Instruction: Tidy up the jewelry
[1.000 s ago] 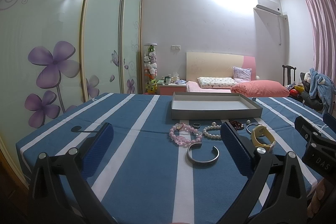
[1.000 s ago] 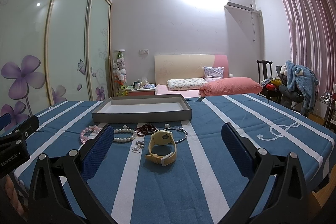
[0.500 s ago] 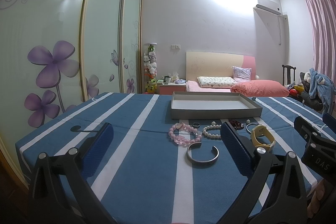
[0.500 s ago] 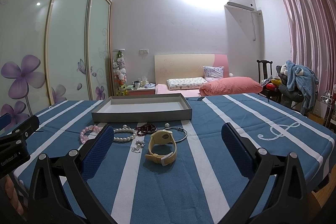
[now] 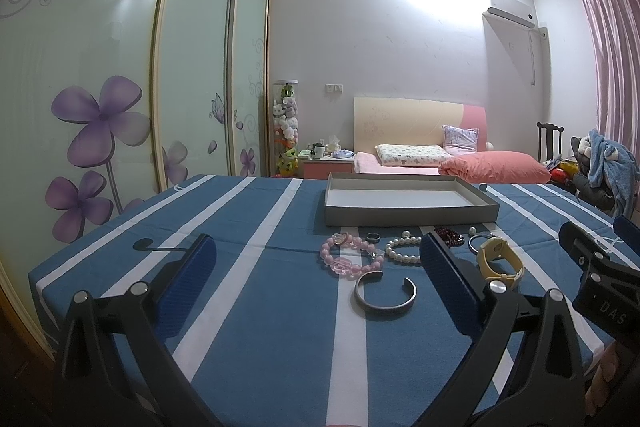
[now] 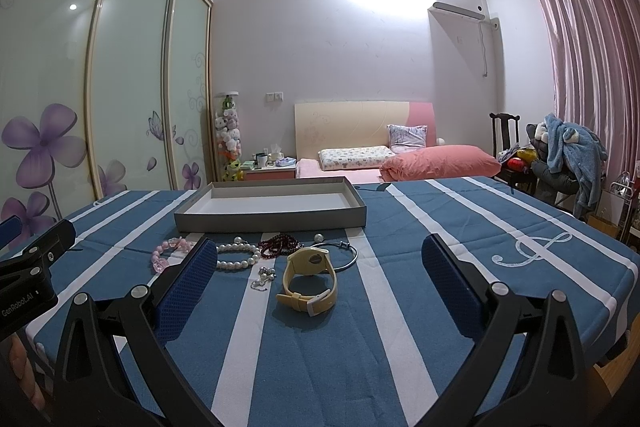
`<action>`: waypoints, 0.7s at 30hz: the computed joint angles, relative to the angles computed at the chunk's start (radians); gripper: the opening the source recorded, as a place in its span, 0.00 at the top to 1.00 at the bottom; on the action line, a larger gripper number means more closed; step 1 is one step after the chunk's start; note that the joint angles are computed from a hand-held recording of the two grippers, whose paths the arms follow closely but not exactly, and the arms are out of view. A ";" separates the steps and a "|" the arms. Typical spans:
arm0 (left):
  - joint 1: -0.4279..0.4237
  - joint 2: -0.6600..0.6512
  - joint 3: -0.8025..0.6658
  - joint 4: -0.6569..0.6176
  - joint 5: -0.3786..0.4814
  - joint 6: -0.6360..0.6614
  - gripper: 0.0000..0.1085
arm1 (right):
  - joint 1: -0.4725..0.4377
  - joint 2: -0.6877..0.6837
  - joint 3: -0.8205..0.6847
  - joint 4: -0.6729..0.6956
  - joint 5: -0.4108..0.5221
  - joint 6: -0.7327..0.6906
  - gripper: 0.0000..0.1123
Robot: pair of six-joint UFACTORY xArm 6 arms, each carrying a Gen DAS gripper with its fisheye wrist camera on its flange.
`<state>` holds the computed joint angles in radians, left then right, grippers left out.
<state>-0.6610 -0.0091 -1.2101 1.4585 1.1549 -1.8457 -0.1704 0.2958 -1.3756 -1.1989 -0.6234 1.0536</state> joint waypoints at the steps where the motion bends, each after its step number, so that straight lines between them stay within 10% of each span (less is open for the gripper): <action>1: 0.000 0.000 0.000 0.000 0.000 0.000 0.09 | 0.000 0.000 -0.001 0.000 0.000 0.000 0.10; 13: 0.000 0.006 0.000 -0.007 -0.005 -0.002 0.09 | 0.001 0.002 0.001 -0.003 0.003 0.002 0.10; 21: 0.083 0.062 -0.064 -0.109 -0.159 0.097 0.09 | 0.005 0.033 -0.031 -0.037 0.022 0.042 0.10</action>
<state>-0.5776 0.0528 -1.2744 1.3498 0.9963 -1.7488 -0.1659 0.3290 -1.4066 -1.2358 -0.6013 1.0954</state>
